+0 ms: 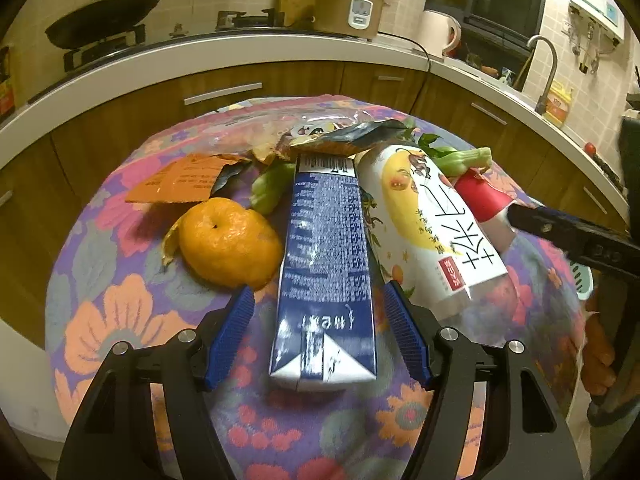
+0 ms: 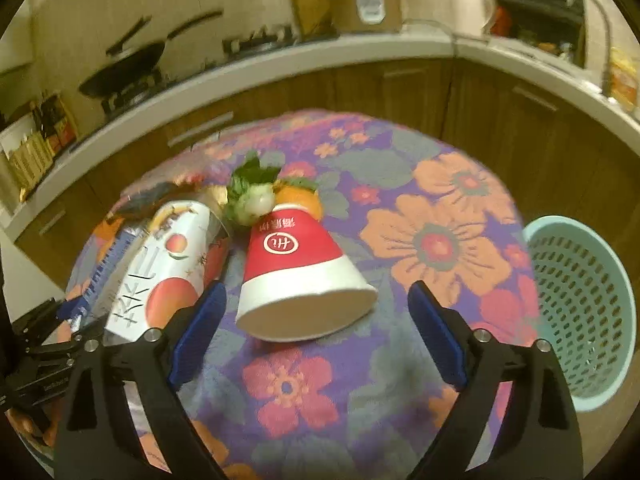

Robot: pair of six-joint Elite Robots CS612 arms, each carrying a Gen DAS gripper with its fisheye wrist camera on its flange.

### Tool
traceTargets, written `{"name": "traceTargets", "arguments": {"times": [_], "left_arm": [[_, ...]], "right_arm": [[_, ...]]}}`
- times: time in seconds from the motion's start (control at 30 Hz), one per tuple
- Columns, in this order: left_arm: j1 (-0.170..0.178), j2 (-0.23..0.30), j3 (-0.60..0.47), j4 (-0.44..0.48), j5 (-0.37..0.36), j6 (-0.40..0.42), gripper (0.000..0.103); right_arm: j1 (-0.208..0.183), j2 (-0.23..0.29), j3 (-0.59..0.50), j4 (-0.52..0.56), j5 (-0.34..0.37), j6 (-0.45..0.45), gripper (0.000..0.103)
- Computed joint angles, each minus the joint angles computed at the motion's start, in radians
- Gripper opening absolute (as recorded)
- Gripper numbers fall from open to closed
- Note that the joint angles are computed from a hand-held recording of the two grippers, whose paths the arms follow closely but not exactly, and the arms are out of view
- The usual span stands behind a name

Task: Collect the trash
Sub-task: 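Grasp the blue milk carton with the left tool while the right tool grasps the red paper cup, then carry carton and cup over the blue basket and open both tools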

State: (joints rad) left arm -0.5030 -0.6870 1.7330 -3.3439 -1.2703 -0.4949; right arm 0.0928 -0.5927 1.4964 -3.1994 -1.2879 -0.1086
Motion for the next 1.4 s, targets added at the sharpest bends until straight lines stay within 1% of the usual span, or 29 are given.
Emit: {"name": "traceTargets", "arguments": {"times": [0.03,0.1,0.13,0.17,0.2,0.23,0.3,0.33,0.53,0.67,0.83,0.97,1.13,1.23,1.3,1.4], "left_arm": [[0.001,0.001,-0.002,0.003,0.001,-0.003,0.061],[0.005,0.002,-0.006,0.012,-0.005,-0.01,0.049],[0.007,0.003,-0.008,0.016,-0.011,-0.014,0.046],[0.009,0.004,-0.01,0.021,-0.018,-0.018,0.039],[0.01,0.005,-0.011,0.022,-0.022,-0.02,0.036],[0.01,0.005,-0.01,0.018,-0.02,-0.022,0.036],[0.005,0.005,-0.006,0.009,-0.001,-0.019,0.036],[0.001,0.004,-0.002,0.0,0.012,-0.018,0.036],[-0.016,-0.011,0.039,-0.089,0.035,-0.017,0.035],[-0.034,-0.027,0.068,-0.167,0.054,-0.008,0.035],[-0.057,-0.036,0.07,-0.231,0.04,0.034,0.035],[-0.08,-0.032,0.034,-0.239,0.023,0.089,0.035],[-0.105,-0.011,-0.05,-0.199,-0.018,0.158,0.035],[-0.12,0.012,-0.123,-0.153,-0.061,0.196,0.035],[-0.125,0.034,-0.183,-0.105,-0.101,0.21,0.035],[-0.128,0.075,-0.285,-0.012,-0.163,0.217,0.035]], "right_arm": [[0.001,0.005,-0.01,0.016,0.003,0.001,0.088],[-0.002,0.017,-0.041,0.072,0.037,0.013,0.088],[-0.004,0.022,-0.049,0.085,0.055,0.019,0.088],[-0.005,0.026,-0.057,0.095,0.067,0.026,0.088],[-0.006,0.028,-0.06,0.098,0.07,0.031,0.084],[-0.007,0.029,-0.062,0.101,0.071,0.033,0.079],[-0.014,0.029,-0.058,0.093,0.097,0.042,0.076],[-0.016,0.028,-0.055,0.086,0.105,0.045,0.076],[-0.032,0.007,-0.006,0.028,0.128,0.055,0.074],[-0.056,-0.017,0.047,-0.02,0.154,0.075,0.073],[-0.09,-0.041,0.104,-0.105,0.172,0.111,0.073],[-0.12,-0.057,0.143,-0.191,0.153,0.145,0.073],[-0.164,-0.063,0.168,-0.259,0.108,0.198,0.073],[-0.191,-0.06,0.173,-0.277,0.06,0.235,0.073],[-0.21,-0.052,0.172,-0.285,0.011,0.263,0.073],[-0.233,-0.034,0.154,-0.26,-0.034,0.303,0.073]]}}
